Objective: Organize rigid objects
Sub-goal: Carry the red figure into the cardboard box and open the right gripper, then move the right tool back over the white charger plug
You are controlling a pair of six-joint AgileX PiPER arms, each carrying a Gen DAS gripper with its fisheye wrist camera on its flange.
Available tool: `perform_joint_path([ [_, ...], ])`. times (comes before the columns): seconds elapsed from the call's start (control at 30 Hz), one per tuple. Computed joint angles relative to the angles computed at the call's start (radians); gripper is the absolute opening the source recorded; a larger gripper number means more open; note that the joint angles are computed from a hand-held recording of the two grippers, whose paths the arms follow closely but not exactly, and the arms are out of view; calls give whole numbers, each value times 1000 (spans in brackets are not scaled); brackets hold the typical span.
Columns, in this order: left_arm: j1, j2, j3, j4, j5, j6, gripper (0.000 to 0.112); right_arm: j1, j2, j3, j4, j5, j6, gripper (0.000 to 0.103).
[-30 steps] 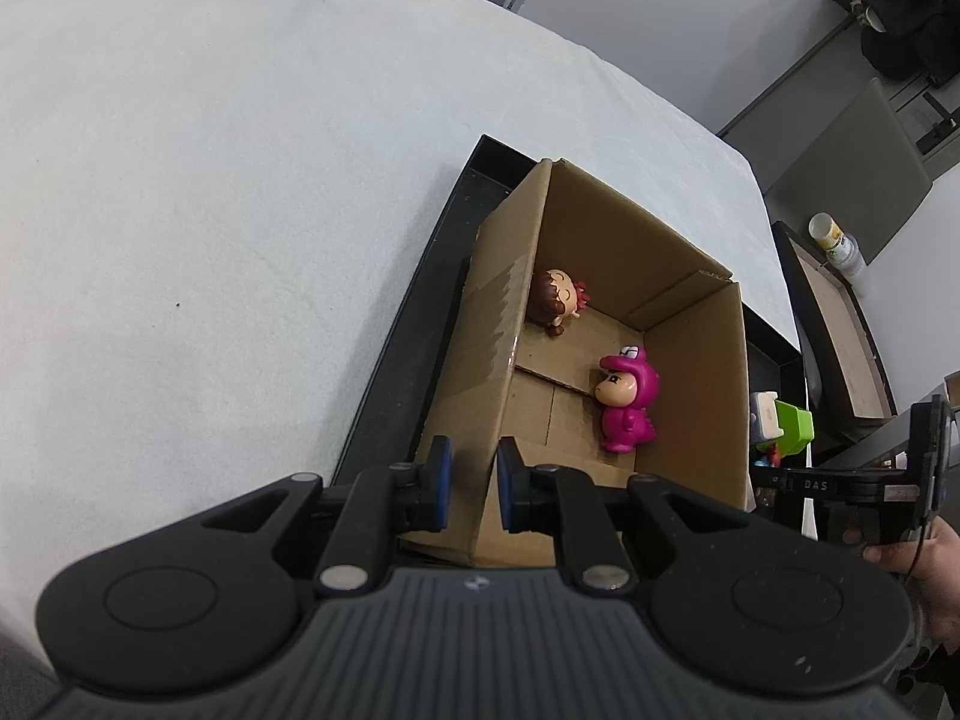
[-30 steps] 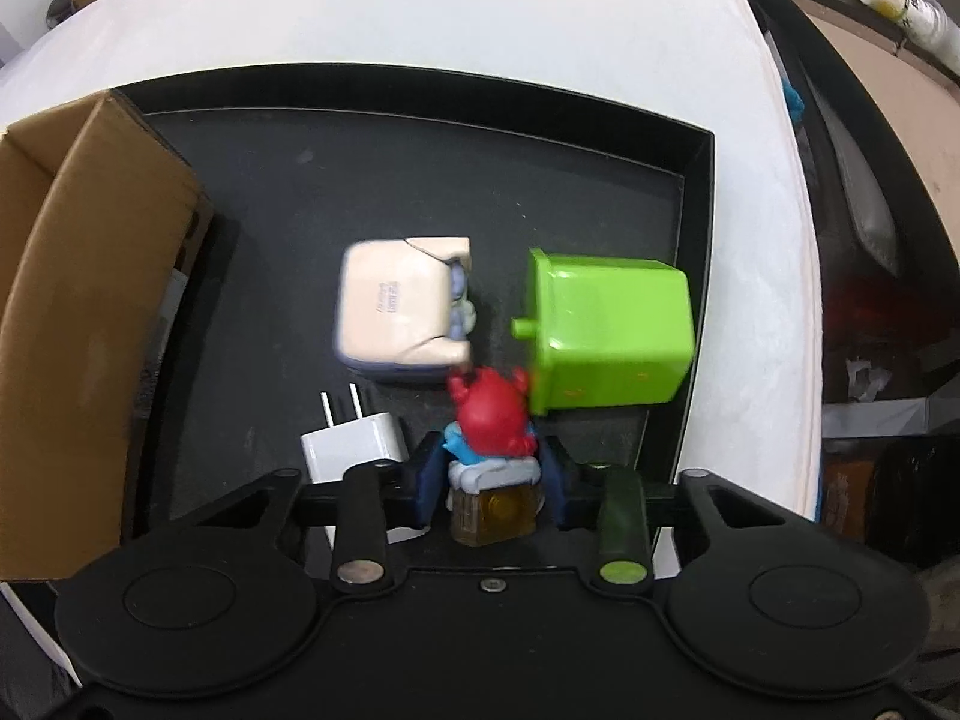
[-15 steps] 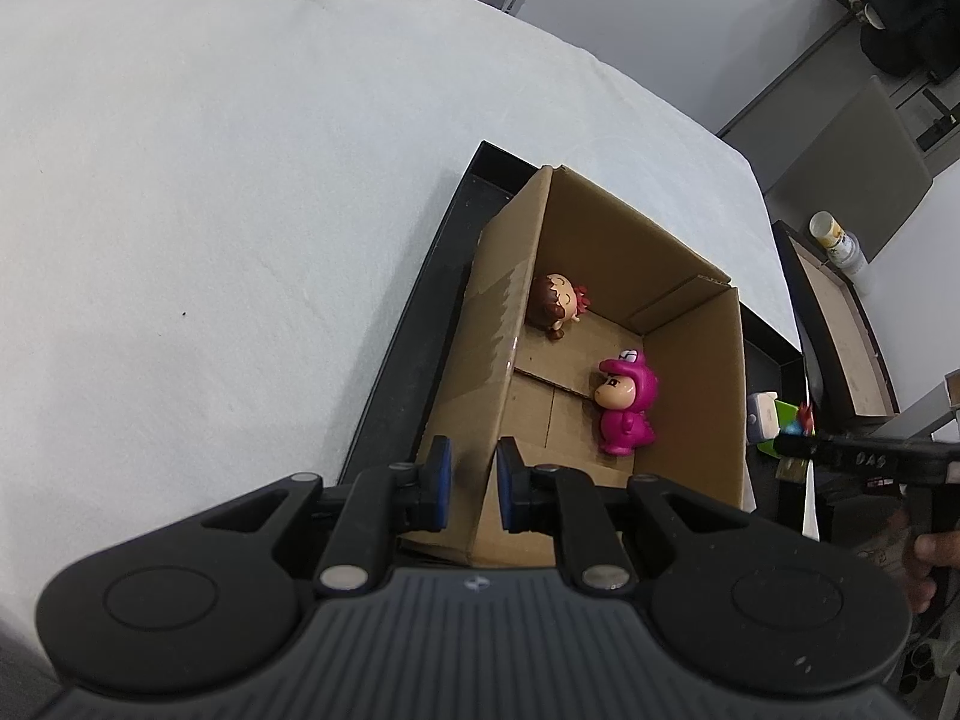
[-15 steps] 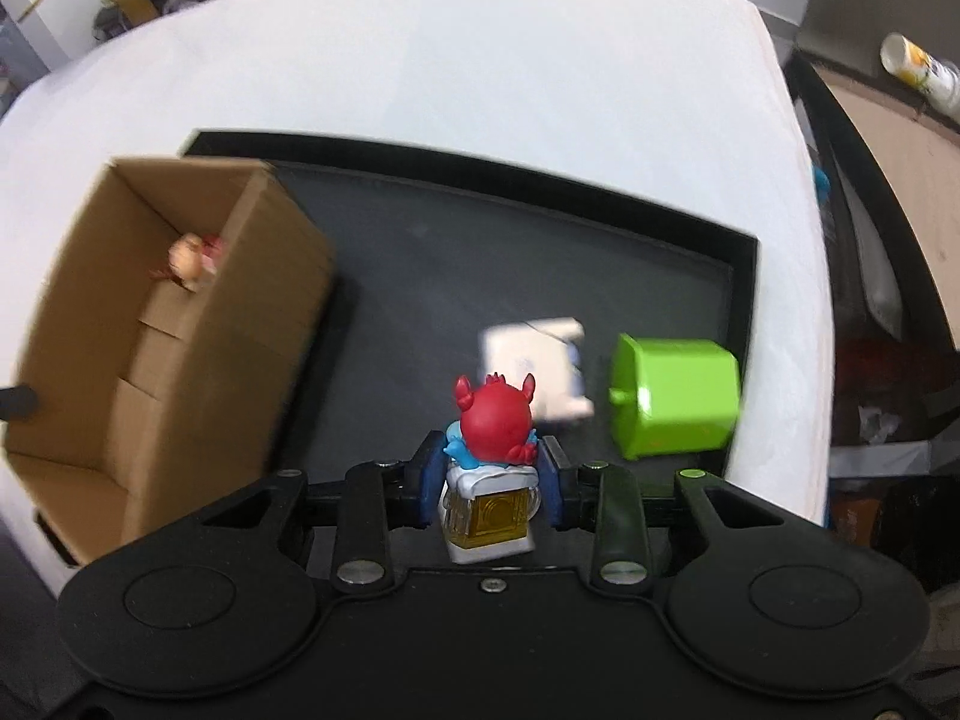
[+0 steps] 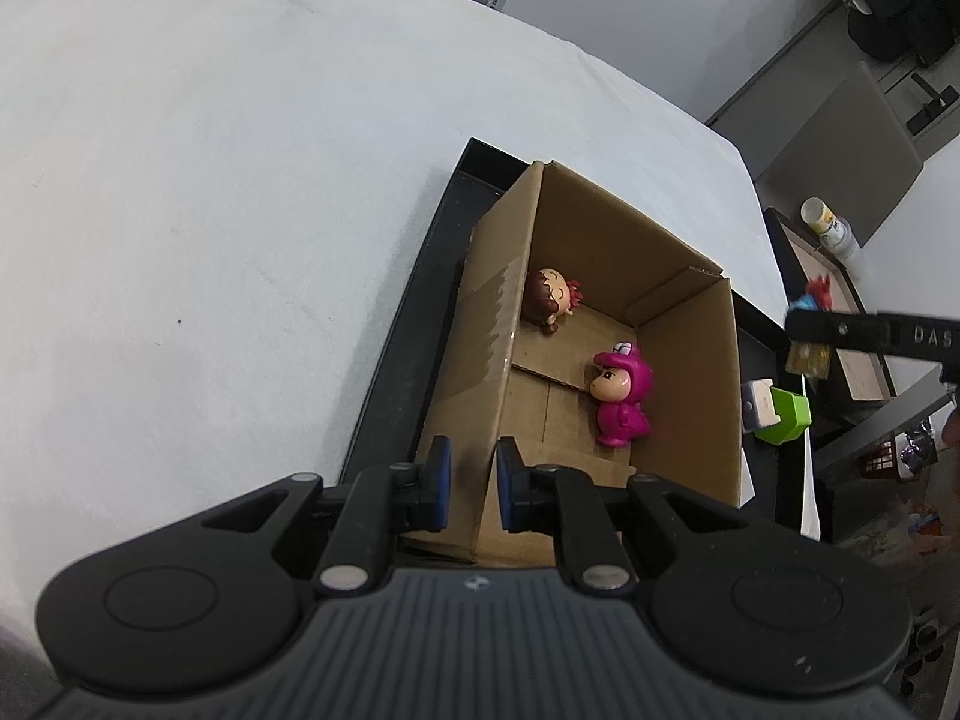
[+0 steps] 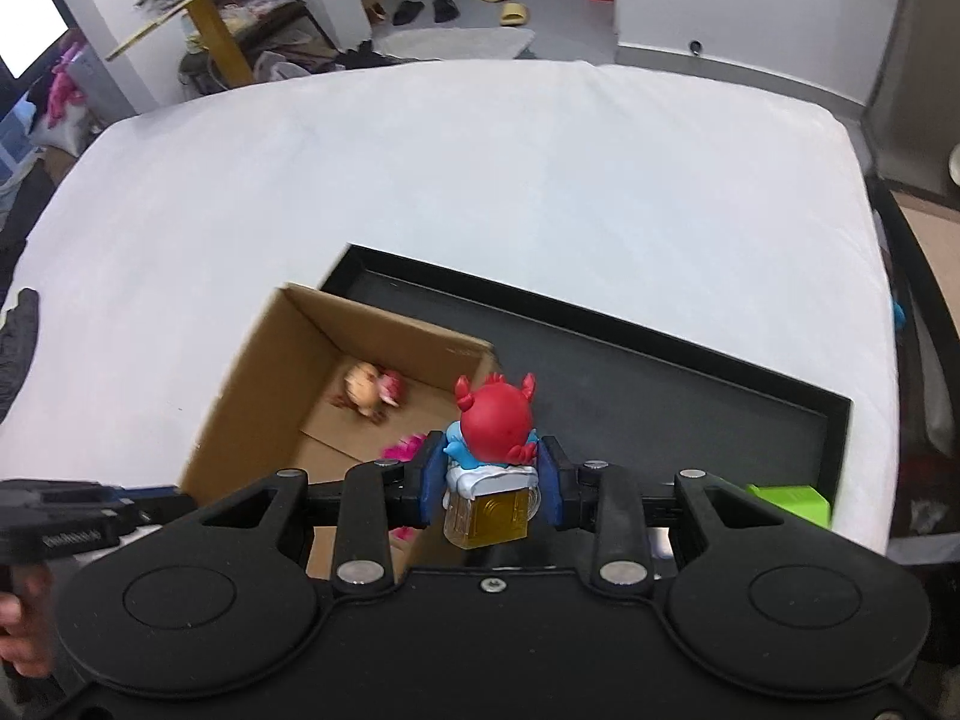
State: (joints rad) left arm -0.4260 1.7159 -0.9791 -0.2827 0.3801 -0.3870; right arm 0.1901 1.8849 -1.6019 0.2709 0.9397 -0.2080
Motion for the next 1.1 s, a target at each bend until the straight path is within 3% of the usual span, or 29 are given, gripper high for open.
perform_joint_path([
  [0.53,57,-1,26,-232,11,278,14,130,122,-165,-127,22,89,32],
  [0.77,66,4,25,-273,21,324,14,187,152,-158,-233,-18,101,35],
  [1.1,67,-9,36,-265,14,302,15,161,102,-108,-188,-12,122,35],
])
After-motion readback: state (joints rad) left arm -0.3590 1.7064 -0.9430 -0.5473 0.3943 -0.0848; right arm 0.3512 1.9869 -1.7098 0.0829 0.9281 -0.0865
